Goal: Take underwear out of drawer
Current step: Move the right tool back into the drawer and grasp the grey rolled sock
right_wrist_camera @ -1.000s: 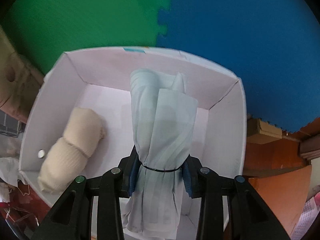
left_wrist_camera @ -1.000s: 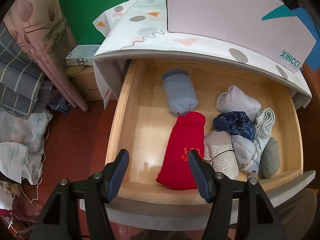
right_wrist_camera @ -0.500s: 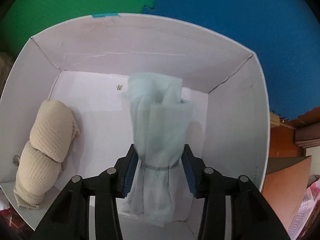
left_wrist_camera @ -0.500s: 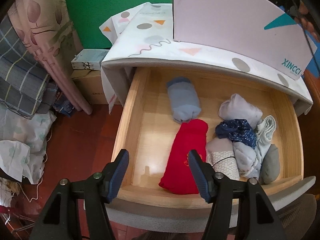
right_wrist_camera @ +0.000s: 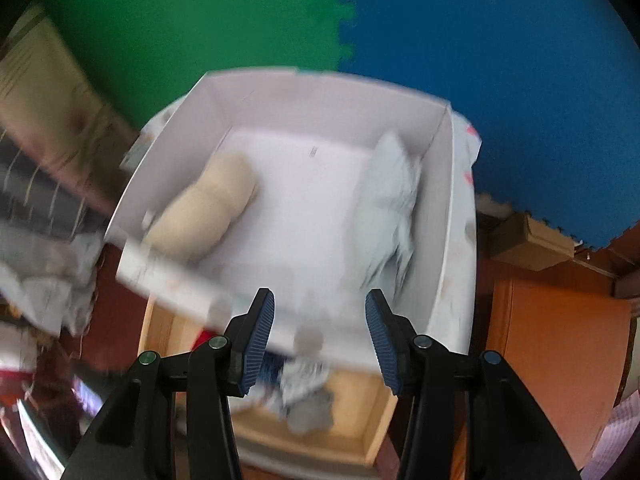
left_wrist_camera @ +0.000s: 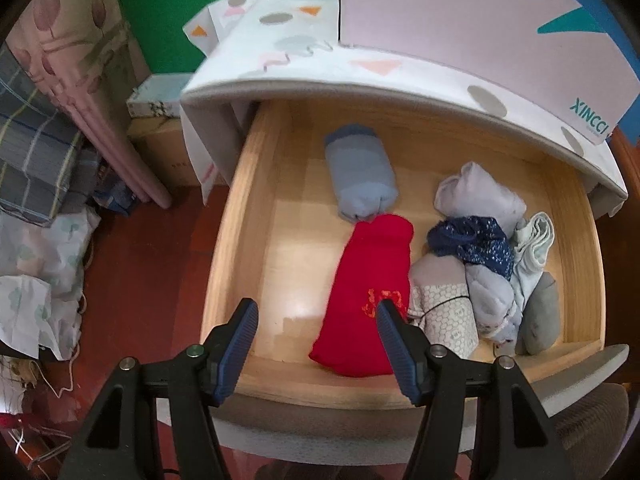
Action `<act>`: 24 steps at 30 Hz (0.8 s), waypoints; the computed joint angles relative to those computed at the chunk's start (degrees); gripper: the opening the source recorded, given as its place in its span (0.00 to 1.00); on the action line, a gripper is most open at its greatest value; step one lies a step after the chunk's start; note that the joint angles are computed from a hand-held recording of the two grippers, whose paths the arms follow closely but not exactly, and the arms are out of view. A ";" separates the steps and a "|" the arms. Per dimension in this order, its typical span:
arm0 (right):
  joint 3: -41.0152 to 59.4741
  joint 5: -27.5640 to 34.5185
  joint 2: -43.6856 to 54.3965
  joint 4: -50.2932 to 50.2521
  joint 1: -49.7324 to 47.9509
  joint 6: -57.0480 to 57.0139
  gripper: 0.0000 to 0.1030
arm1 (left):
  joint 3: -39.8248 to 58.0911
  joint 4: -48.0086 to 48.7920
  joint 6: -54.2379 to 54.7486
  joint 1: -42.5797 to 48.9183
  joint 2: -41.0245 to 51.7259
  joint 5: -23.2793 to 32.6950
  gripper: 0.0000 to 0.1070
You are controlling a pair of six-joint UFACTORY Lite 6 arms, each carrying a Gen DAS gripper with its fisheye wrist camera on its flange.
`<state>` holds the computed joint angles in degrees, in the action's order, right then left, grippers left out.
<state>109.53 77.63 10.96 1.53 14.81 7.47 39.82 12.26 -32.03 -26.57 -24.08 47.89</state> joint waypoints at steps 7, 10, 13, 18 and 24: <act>-37.34 -8.66 -19.30 2.44 3.13 0.74 0.45 | -0.74 -5.49 4.86 4.45 0.27 -0.87 0.59; -49.96 -14.46 -21.58 3.97 4.20 1.98 0.45 | -0.98 -6.29 5.28 5.60 0.25 -1.17 0.59; -57.73 -20.23 -20.17 5.01 5.60 3.16 0.45 | -1.09 -6.79 5.72 6.16 0.29 -1.16 0.59; -62.29 -28.43 -13.89 7.18 6.13 3.90 0.45 | -0.81 -7.45 6.45 6.67 0.62 -1.01 0.59; -63.58 -33.09 -8.47 6.64 6.41 5.45 0.47 | -0.95 -8.23 7.47 7.46 0.64 -1.14 0.59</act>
